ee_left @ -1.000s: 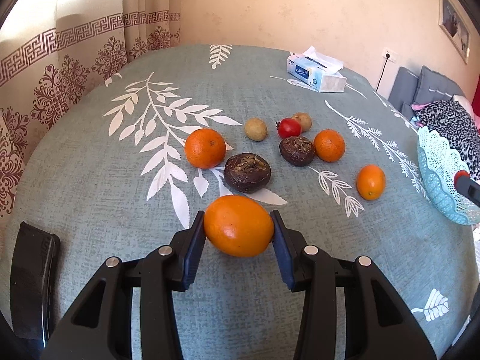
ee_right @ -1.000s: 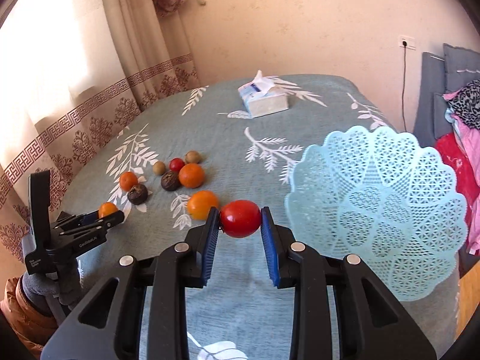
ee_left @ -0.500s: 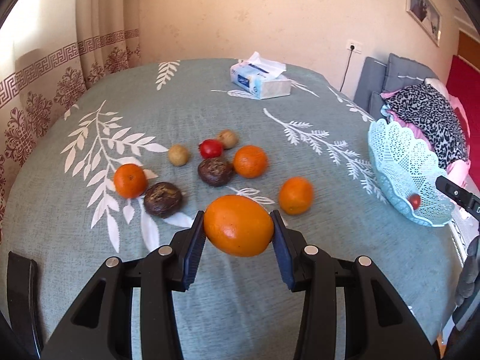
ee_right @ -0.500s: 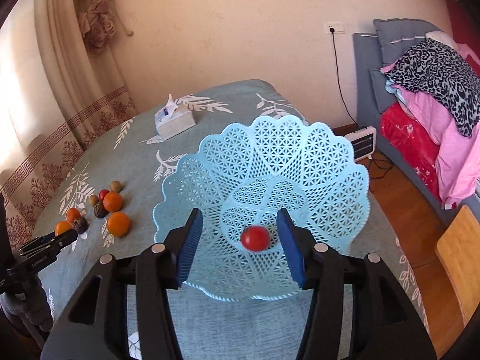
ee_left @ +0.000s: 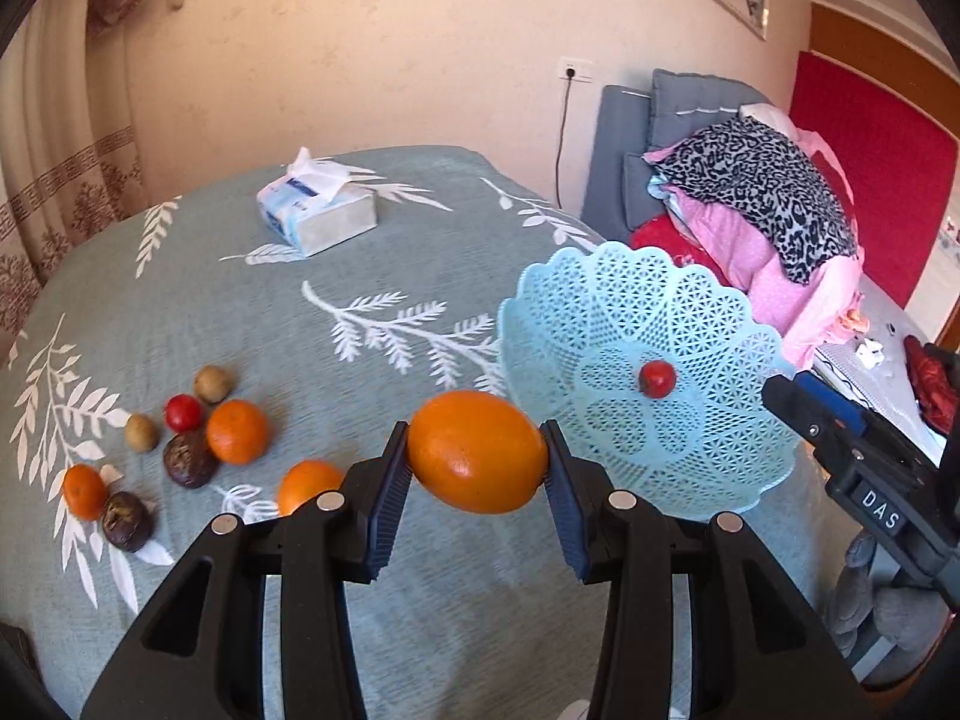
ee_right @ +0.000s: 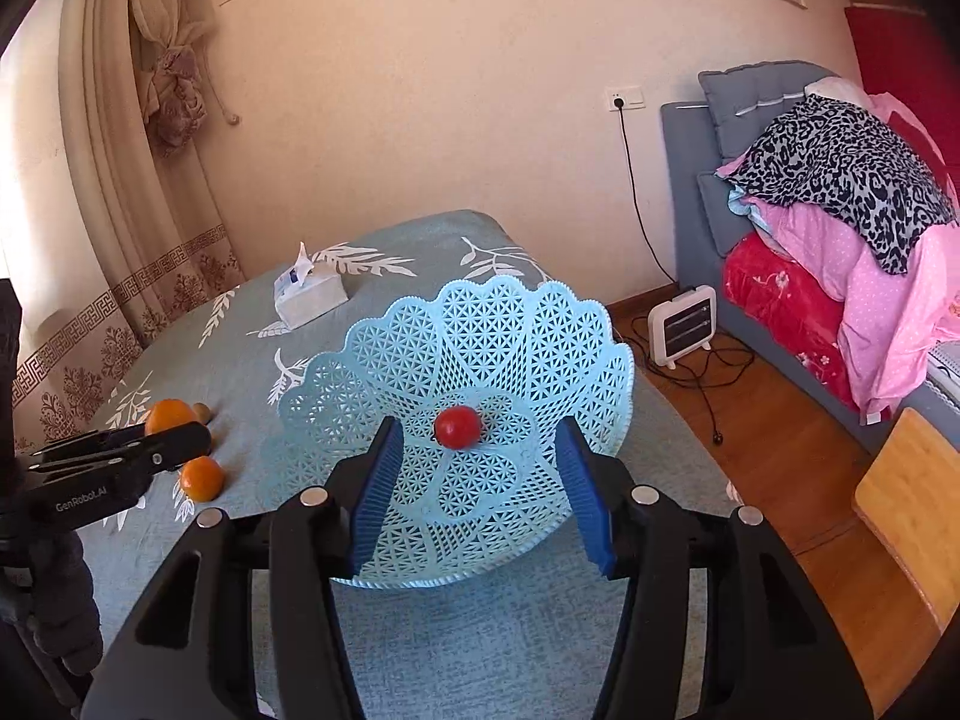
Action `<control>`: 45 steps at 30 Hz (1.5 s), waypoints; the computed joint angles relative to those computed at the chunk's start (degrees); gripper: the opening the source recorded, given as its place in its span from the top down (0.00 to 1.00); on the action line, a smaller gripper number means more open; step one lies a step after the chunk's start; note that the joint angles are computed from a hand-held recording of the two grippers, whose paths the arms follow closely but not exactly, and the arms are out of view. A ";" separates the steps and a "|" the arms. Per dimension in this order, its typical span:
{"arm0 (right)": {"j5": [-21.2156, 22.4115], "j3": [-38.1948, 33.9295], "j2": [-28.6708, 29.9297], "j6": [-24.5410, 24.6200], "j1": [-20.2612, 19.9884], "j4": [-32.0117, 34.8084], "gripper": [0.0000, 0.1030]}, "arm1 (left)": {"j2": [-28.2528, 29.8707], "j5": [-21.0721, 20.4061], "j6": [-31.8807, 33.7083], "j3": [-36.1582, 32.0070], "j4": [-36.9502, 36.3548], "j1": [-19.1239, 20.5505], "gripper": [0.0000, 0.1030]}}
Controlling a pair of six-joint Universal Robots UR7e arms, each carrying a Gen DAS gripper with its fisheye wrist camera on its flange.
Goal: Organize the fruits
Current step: 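Carry the orange and tomato to the blue basket and release both, then return both tools to the fruit and grasp the dark passion fruit with the left tool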
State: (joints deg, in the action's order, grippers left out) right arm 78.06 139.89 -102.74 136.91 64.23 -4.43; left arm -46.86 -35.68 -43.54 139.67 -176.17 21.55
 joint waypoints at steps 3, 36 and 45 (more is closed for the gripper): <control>-1.87 0.10 -0.97 0.12 -1.46 0.89 0.42 | 3.29 -1.61 5.39 -2.84 -3.94 0.64 0.58; 9.77 0.81 6.90 0.62 16.60 -2.01 0.34 | -24.34 8.46 -33.14 15.01 28.92 -3.56 0.21; 14.18 -1.41 16.61 2.56 24.05 -2.68 0.33 | -36.71 8.81 -47.03 17.37 48.62 0.26 0.21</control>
